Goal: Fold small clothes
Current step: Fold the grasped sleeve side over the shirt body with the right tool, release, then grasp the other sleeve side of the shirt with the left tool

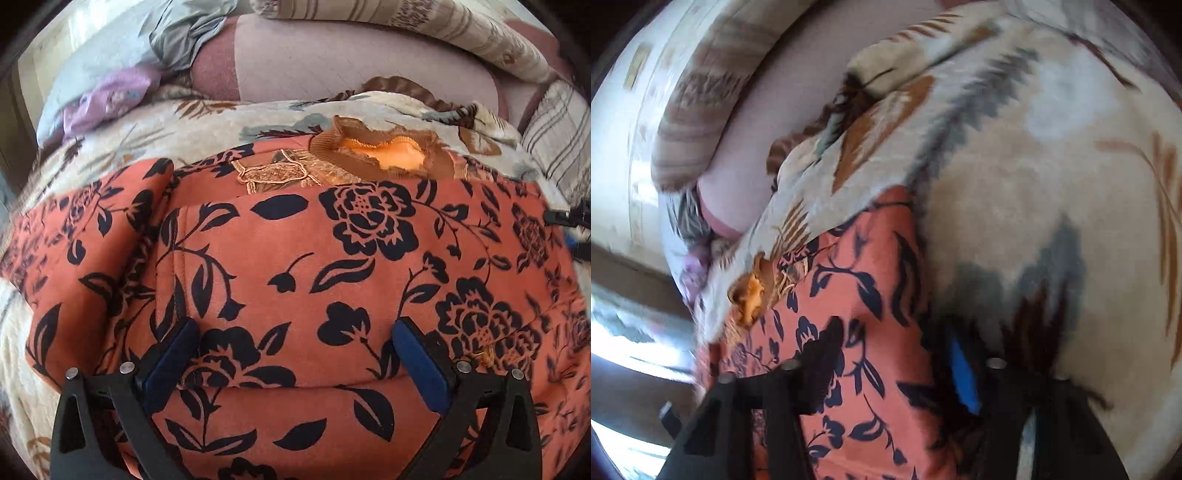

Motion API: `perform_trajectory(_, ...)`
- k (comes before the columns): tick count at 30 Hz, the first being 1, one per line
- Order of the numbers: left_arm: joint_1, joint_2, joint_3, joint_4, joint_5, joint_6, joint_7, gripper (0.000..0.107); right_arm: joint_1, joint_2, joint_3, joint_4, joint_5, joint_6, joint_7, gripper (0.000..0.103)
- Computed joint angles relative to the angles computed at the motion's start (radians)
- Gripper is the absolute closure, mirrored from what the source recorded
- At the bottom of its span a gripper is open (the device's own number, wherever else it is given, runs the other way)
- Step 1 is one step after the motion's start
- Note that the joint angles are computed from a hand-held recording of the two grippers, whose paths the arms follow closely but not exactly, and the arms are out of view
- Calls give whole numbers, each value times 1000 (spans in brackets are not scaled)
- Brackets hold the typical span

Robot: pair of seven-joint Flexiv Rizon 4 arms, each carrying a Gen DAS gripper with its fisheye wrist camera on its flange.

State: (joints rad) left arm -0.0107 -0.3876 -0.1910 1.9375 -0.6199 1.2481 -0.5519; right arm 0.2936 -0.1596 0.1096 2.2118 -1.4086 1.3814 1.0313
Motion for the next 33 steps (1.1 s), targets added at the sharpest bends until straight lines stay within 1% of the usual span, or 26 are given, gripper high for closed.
perform_trajectory(1, 6, -2, -2, -9, -10, -24, -8, 4, 2, -4, 29, -14, 124, -16, -140, 92)
perform_trajectory(3, 18, -4, -16, -9, -43, -31, 8, 4, 63, 18, 74, -60, 343, -208, -380, 92)
perform_trajectory(5, 16, -7, -30, 10, -69, 17, 44, 4, 114, 14, 90, -94, 470, -381, -480, 90)
perform_trajectory(6, 13, -7, -31, 15, -71, 29, 50, 4, 112, -14, 94, -89, 491, -385, -462, 84)
perform_trajectory(8, 22, -6, -34, 14, -81, 18, 59, 4, 156, 2, 51, -75, 426, -387, -358, 82)
perform_trajectory(9, 27, -4, -41, 18, -97, 17, 70, 4, 167, 14, 69, -91, 470, -436, -357, 70)
perform_trajectory(10, 22, -6, -41, 19, -100, 25, 71, 4, 174, 26, 96, -110, 530, -497, -379, 63)
perform_trajectory(11, 15, -14, -37, 12, -94, 29, 67, 4, 202, 50, 97, -120, 525, -556, -348, 61)
perform_trajectory(12, 14, -16, -36, 10, -93, 31, 67, 4, 223, 66, 106, -126, 467, -600, -277, 58)
perform_trajectory(13, 16, -13, -37, 14, -96, 33, 70, 4, 243, 77, 117, -139, 414, -645, -232, 51)
perform_trajectory(14, 14, -11, -35, 16, -94, 32, 68, 4, 260, 70, 127, -166, 366, -667, -233, 26)
perform_trajectory(15, 12, -10, -30, 14, -87, 27, 62, 4, 263, 57, 127, -178, 327, -629, -252, 15)
perform_trajectory(16, 10, -7, -24, 12, -79, 16, 55, 4, 263, 28, 120, -193, 293, -577, -269, 15)
perform_trajectory(17, 6, -1, -8, 3, -58, -13, 37, 4, 276, -5, 109, -206, 316, -537, -318, 16)
perform_trajectory(19, 11, 27, 25, -20, -24, -121, -2, 4, 267, -73, 150, -228, 517, -558, -442, 18)
perform_trajectory(20, 43, 58, 9, -14, -85, -183, 19, 4, 293, -83, 148, -235, 565, -607, -437, 32)
perform_trajectory(21, 78, 94, -12, 2, -197, -229, 85, 4, 345, -71, 125, -251, 549, -697, -419, 35)
perform_trajectory(22, 115, 134, -24, 16, -330, -279, 170, 4, 372, -61, 125, -268, 520, -757, -388, 32)
perform_trajectory(23, 133, 154, -18, 17, -415, -309, 222, 4, 401, -57, 124, -285, 486, -815, -365, 30)
perform_trajectory(24, 147, 163, -4, 8, -480, -332, 253, 4, 427, -59, 126, -306, 454, -877, -364, 21)
perform_trajectory(25, 159, 159, 14, -11, -528, -345, 260, 4, 451, -72, 128, -332, 428, -939, -376, 17)
perform_trajectory(26, 173, 138, 35, -45, -560, -357, 239, 4, 474, -87, 129, -350, 409, -993, -390, 12)
perform_trajectory(28, 195, 63, 74, -136, -605, -356, 137, 4, 481, -118, 131, -363, 433, -1018, -440, 11)
perform_trajectory(30, 221, -38, 109, -249, -574, -371, -54, 4, 458, -163, 129, -374, 521, -945, -493, 10)
perform_trajectory(31, 244, -101, 119, -325, -531, -405, -179, 4, 469, -146, 121, -359, 498, -949, -471, 10)
perform_trajectory(33, 282, -206, 113, -454, -477, -436, -347, 4, 464, -129, 119, -348, 503, -930, -479, 2)
